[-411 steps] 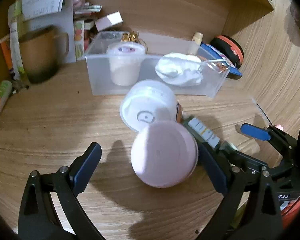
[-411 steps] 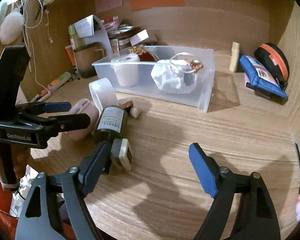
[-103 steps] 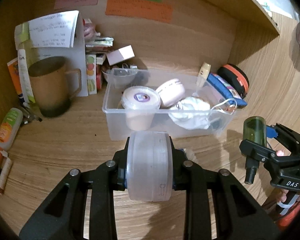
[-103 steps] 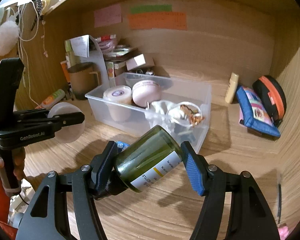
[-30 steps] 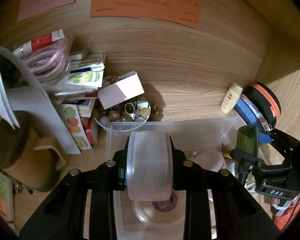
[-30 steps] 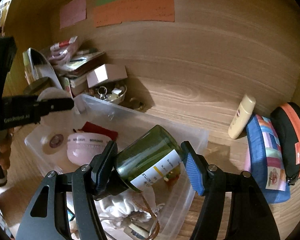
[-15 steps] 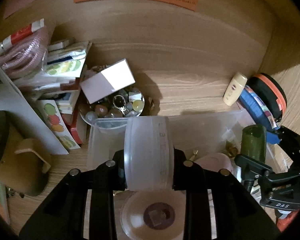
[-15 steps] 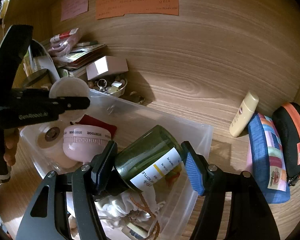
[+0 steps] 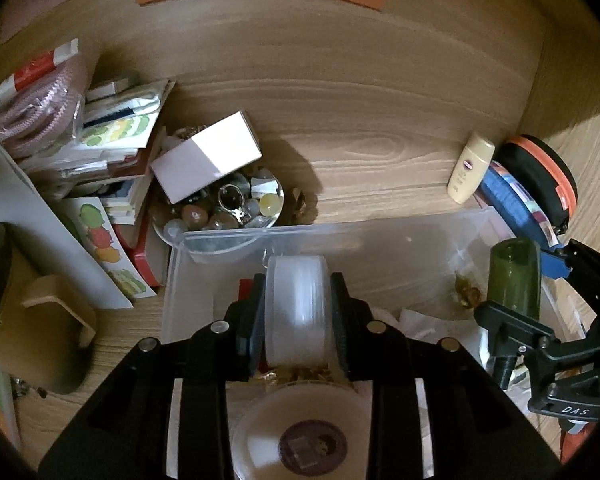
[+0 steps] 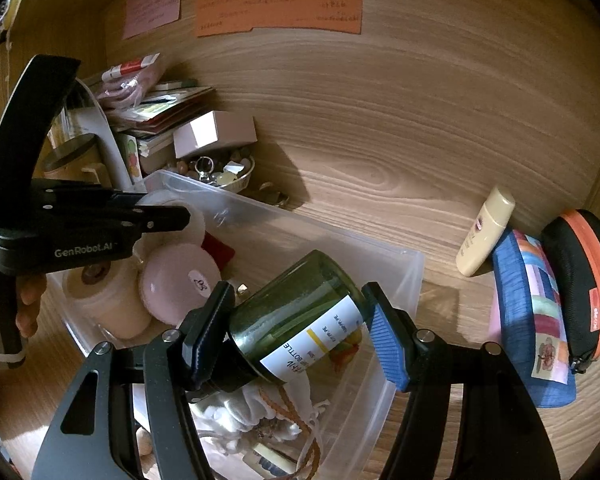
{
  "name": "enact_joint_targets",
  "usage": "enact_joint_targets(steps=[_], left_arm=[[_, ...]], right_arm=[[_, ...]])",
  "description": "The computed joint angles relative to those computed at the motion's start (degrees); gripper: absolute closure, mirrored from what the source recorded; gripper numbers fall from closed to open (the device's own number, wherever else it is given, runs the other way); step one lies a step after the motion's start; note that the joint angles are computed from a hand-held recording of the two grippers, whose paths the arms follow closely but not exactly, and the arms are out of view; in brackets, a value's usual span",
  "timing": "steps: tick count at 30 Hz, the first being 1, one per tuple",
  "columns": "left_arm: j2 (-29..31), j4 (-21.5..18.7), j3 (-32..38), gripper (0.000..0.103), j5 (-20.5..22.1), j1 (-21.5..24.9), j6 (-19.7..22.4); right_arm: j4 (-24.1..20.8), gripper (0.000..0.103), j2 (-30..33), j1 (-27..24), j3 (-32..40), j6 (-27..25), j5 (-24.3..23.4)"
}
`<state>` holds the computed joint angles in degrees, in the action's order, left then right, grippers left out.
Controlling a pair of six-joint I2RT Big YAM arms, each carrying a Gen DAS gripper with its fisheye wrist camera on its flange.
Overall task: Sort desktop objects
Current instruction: 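Lower the white container into the bin and open the left gripper while the right releases the bottle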
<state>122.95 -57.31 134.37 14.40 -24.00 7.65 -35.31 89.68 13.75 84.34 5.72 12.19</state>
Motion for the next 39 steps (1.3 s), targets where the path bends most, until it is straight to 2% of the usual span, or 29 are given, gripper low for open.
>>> enact_joint_targets(steps=[3,5,10,14,18,21,24,25,27,31,33,39], left_arm=[[-0.6,1.1,-1.3,0.072,-0.4,-0.2,0.1],[-1.5,2.7,-2.9,0.069,-0.3,-0.2,0.4],[-2.9,4.9,-5.3,0.054,-0.9,-0.4,0.1],[-4.7,7.4,-8.1,0.048,-1.1,-0.4,0.0],[-6.8,10.4,-11.5,0.037,-1.8,-0.5,-0.1],[-7.7,11.5,-12.6,0.033,-1.9,-0.4,0.2],[-8.2,11.9,-13.1,0.023,-2.5,-0.5,0.5],[-8.3,12.1,-13.3,0.021,-2.9,-0.5,0.5],[-8.7,12.3,-13.6,0.019,-3.3,-0.5,0.4],[-10.0,13.3,-15.0,0.011,-4.3,-0.3,-0.4],[-11.0,13.8,-16.0,0.008,-4.5,-0.1,-1.0],[-13.9,14.6,-19.4,0.007,-6.1,0.3,-0.5]], right_arm=[[0.7,0.037,-0.1,0.0,-0.3,-0.1,-0.4],[1.9,0.028,-0.6,0.0,-0.9,-0.4,-0.4],[3.8,0.025,-1.5,-0.1,-1.9,-0.8,-0.6],[4.9,0.023,-1.9,0.0,-2.4,-0.9,-0.1],[6.2,0.020,-2.4,0.1,-3.0,-0.9,0.2],[6.5,0.020,-2.6,0.2,-3.2,-0.8,0.6],[6.8,0.017,-2.7,0.0,-3.3,-0.3,0.1],[6.7,0.013,-2.7,0.0,-3.3,-0.1,0.1],[7.1,0.006,-2.9,0.1,-3.5,0.3,0.0],[8.3,0.004,-3.5,0.2,-4.1,0.2,-0.8],[8.8,0.000,-3.8,0.2,-4.5,0.3,-1.2],[8.4,0.000,-4.3,0.5,-4.6,0.2,-1.0]])
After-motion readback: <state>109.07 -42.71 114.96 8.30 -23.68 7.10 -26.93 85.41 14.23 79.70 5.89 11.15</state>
